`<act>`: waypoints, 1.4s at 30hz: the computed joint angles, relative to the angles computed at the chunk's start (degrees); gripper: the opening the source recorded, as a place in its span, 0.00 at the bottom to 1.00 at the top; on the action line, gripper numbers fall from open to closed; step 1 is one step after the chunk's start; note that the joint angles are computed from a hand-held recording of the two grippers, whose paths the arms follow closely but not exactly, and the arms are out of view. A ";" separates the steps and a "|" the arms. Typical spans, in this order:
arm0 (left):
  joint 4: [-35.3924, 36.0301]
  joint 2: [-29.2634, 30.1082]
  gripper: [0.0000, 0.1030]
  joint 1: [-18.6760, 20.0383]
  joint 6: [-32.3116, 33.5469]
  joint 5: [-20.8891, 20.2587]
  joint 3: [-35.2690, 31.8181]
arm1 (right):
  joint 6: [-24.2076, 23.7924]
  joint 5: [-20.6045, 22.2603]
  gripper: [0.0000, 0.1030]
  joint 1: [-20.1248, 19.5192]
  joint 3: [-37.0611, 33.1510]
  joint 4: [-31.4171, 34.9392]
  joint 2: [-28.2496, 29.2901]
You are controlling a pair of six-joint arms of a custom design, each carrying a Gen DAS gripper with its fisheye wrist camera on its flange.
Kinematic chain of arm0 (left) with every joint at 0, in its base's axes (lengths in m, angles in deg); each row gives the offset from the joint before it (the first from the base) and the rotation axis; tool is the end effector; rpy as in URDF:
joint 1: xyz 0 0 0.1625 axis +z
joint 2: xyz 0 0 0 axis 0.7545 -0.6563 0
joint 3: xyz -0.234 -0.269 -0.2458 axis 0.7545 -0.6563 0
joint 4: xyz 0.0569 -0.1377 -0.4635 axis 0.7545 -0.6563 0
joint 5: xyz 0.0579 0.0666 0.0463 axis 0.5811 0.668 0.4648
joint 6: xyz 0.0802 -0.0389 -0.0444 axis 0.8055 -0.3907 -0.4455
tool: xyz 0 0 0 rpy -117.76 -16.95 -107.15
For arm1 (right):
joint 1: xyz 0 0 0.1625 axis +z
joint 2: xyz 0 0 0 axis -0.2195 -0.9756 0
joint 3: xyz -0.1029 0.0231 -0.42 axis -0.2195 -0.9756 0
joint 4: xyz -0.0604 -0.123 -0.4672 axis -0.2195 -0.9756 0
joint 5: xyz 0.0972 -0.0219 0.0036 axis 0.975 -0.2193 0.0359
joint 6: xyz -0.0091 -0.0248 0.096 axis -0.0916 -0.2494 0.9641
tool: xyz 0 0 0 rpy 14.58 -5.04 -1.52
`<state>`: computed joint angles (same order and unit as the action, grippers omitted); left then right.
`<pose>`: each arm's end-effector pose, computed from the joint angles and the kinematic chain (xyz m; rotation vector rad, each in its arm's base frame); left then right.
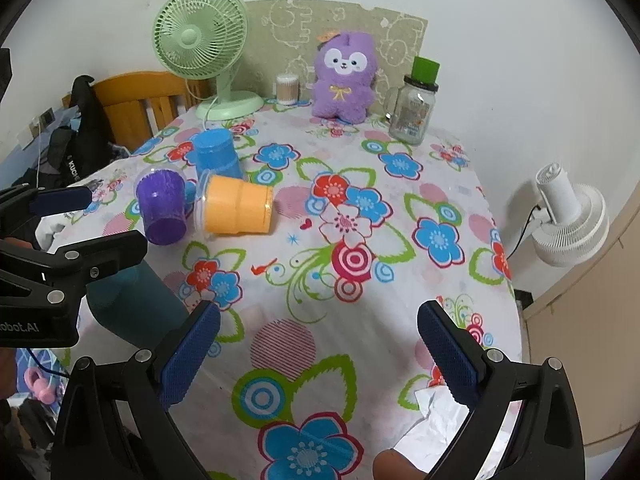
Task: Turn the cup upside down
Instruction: 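Rotate the teal cup with the left tool, rim down, and lower it, then open the left tool and pull both tools back from the cup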
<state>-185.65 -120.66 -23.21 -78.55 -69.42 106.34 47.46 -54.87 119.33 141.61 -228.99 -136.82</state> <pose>-0.1778 -0.3195 0.0862 0.5966 2.3013 -0.7833 0.1611 -0.2949 0.0827 0.6286 -2.2016 0.7648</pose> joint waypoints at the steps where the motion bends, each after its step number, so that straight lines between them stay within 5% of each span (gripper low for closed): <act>1: 0.08 -0.30 0.92 -0.13 -0.20 0.12 0.09 | -0.05 -0.20 0.97 0.35 -0.14 -0.01 0.06; 12: 1.51 -6.89 0.92 -2.05 -2.96 2.63 2.36 | -2.49 -3.35 0.97 5.42 -2.70 -1.85 2.04; 27: 7.34 -18.34 0.99 -8.17 -10.28 11.27 6.55 | -2.44 -4.97 0.97 10.20 -4.10 -6.19 1.58; 42: 18.84 -27.09 1.00 -14.31 -17.66 18.06 8.61 | -2.92 -6.42 0.99 14.96 -4.58 -8.91 1.50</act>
<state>-166.81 -147.75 -37.52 -96.21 -51.36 114.95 44.54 -61.28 134.28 137.03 -237.90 -135.32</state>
